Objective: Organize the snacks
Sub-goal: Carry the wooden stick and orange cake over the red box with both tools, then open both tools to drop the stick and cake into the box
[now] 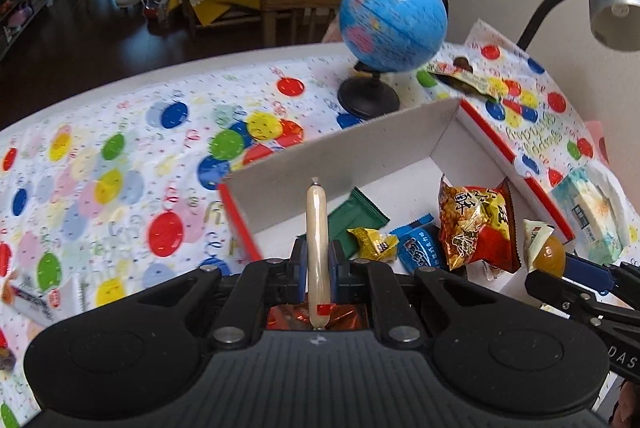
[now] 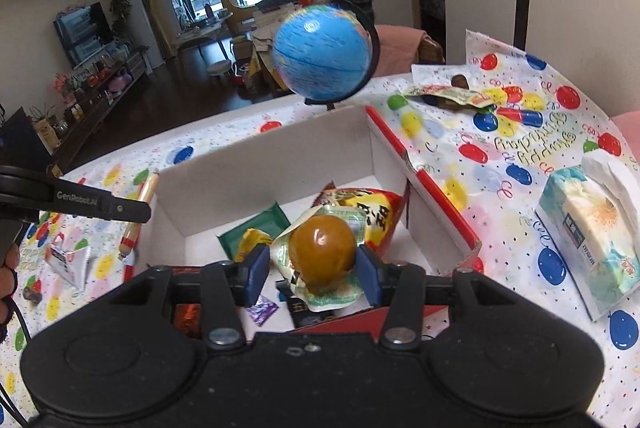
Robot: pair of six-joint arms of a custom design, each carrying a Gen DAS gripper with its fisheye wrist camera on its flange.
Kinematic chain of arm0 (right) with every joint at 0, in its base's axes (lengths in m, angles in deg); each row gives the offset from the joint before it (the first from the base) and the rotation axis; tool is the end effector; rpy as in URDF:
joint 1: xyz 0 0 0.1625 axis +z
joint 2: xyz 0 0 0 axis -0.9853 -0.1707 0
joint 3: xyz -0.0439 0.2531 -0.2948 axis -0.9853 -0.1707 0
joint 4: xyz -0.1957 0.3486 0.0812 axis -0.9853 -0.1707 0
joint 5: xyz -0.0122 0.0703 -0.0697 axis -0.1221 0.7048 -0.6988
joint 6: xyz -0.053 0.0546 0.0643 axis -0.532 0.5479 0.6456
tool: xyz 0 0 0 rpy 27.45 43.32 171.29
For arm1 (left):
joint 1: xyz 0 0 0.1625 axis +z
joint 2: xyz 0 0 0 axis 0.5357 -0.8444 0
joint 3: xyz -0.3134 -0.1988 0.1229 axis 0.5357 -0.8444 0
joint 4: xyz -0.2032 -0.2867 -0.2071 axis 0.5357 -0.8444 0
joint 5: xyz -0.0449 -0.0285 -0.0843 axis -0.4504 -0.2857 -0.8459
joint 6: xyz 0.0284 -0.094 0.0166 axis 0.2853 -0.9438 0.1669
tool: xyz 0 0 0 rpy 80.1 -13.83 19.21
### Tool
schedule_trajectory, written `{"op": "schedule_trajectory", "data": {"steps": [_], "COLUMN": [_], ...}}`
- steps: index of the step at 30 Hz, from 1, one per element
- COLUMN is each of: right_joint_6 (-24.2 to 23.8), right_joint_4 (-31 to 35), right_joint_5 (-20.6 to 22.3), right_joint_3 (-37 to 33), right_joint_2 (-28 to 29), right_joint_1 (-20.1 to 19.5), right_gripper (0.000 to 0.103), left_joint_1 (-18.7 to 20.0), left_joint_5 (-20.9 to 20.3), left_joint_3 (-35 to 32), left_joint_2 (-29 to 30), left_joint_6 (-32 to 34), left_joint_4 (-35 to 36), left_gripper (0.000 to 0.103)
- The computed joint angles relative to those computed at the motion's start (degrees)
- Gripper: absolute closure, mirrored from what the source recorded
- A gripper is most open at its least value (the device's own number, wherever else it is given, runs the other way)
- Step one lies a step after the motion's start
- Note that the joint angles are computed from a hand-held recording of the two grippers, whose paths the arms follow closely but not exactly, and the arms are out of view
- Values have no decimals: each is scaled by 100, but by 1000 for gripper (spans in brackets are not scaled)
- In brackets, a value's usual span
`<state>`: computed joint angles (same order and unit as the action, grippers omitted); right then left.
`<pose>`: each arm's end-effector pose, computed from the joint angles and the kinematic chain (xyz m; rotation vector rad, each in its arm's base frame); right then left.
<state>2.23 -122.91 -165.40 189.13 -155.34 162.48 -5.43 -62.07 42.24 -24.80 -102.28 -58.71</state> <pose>0.0616 -0.3995 0.3963 0.5648 -2.4731 0.8689 -0.4503 -0.4591 0.0403 0.2684 2.3974 -0.7167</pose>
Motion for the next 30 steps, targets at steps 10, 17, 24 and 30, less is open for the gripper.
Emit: {"op": "schedule_trajectory", "data": {"steps": [10, 17, 24, 30], "right_joint_6": [-83, -91, -137, -59], "right_joint_4": [41, 105, 108, 173], "right_joint_5": [-9, -52, 39, 151], "right_joint_3": [-121, -140, -159, -140], "right_joint_2": [331, 430, 449, 341], "right_joint_1": [-174, -215, -261, -280], "right_gripper": [57, 56, 54, 49], "left_joint_1": [254, 398, 457, 392], "left_joint_5": [-188, -354, -470, -489], "left_joint_3": [-547, -866, -922, -750], "left_joint_2": [614, 913, 983, 861], "left_joint_6": [561, 668, 732, 790], "left_joint_4": [72, 358, 382, 135], "left_gripper": [92, 92, 92, 92]}}
